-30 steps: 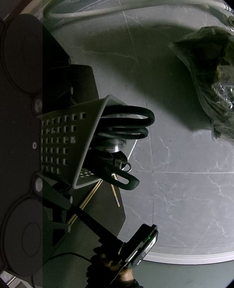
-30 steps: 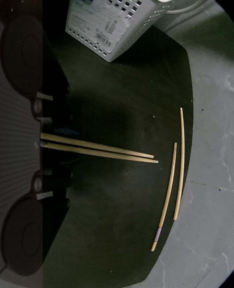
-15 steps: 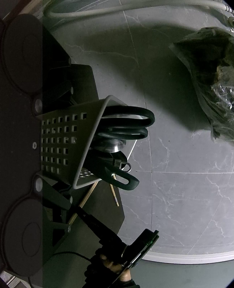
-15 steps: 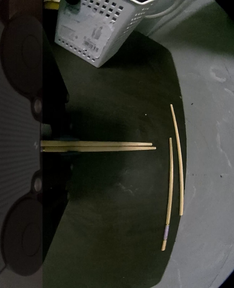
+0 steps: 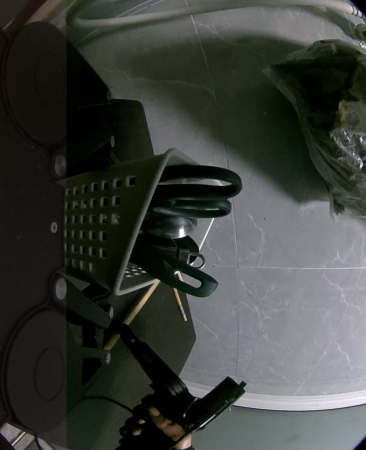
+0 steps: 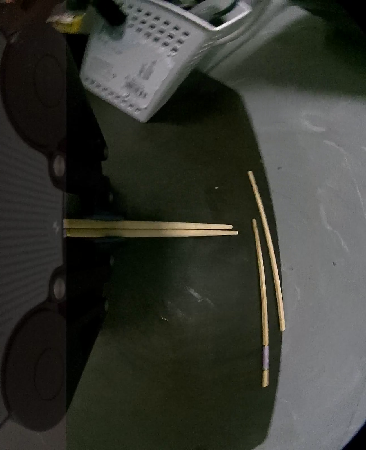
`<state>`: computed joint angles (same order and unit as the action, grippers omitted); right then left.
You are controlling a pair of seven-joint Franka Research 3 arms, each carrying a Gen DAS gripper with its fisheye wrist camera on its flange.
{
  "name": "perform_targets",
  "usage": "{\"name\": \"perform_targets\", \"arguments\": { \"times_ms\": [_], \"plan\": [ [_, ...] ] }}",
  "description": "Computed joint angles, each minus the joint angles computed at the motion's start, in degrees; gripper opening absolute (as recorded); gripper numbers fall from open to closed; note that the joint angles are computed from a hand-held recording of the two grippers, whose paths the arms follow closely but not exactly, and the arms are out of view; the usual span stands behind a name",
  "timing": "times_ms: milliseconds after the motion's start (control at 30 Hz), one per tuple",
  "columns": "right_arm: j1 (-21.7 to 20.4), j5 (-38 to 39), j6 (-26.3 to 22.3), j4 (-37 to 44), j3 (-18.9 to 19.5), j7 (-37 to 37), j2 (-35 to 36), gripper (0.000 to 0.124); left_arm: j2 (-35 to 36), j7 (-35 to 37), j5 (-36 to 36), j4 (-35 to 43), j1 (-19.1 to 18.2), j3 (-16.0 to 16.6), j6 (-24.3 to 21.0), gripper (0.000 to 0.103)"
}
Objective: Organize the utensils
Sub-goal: 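Lift the chopsticks over the white holder and drop them in with the right tool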
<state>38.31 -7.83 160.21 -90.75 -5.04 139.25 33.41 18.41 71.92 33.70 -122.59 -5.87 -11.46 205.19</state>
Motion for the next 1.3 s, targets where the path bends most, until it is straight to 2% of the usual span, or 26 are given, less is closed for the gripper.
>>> {"name": "perform_targets", "arguments": {
  "times_ms": [133,233,300,400,567,633,800,967,1067,1200,1300],
  "plan": [
    [-1.0,3.8,12.0,-6.5,0.7,0.7,-1.8,0.013,0.0,0.1,-0.1,0.0,0.0,0.0,0.0,0.076],
    [1.9,5.6,20.6,-10.4,-2.2,1.1,-2.7,0.013,0.0,0.1,0.0,0.0,0.0,0.0,0.0,0.076],
    [5.4,6.9,25.9,-12.3,-5.8,1.4,-2.9,0.013,0.0,0.2,0.0,0.0,0.0,0.0,0.0,0.076],
    [13.7,11.1,33.5,-14.6,-14.0,1.1,-2.7,0.013,0.0,0.3,-0.1,0.0,-0.1,0.1,0.0,0.076],
    [28.4,24.2,42.3,-15.1,-28.2,-5.8,-0.4,0.013,0.0,-0.2,0.8,0.0,0.5,-0.3,0.1,0.076],
    [32.3,29.2,44.5,-13.7,-31.9,-8.9,1.2,0.014,0.1,-0.5,1.3,0.1,0.7,-0.5,0.1,0.076],
    [34.8,36.9,50.5,-7.3,-34.8,-14.9,5.1,0.014,0.3,-1.4,2.8,0.5,1.5,-0.8,0.0,0.076],
    [35.9,46.4,53.4,3.4,-37.1,-22.0,12.1,0.014,0.3,-2.4,4.5,0.7,2.2,-1.2,0.0,0.076],
    [34.4,50.3,54.3,11.4,-36.6,-24.9,17.3,0.014,0.4,-2.9,5.6,1.0,2.5,-1.4,-0.3,0.076],
    [32.9,58.4,52.2,23.2,-37.5,-31.8,25.0,0.014,0.6,-4.3,8.9,1.7,4.0,-2.4,-0.7,0.076],
    [32.2,59.3,51.4,26.0,-36.2,-35.2,26.8,0.014,0.6,-5.0,10.0,1.8,4.3,-2.4,-0.6,0.076]
  ]
}}
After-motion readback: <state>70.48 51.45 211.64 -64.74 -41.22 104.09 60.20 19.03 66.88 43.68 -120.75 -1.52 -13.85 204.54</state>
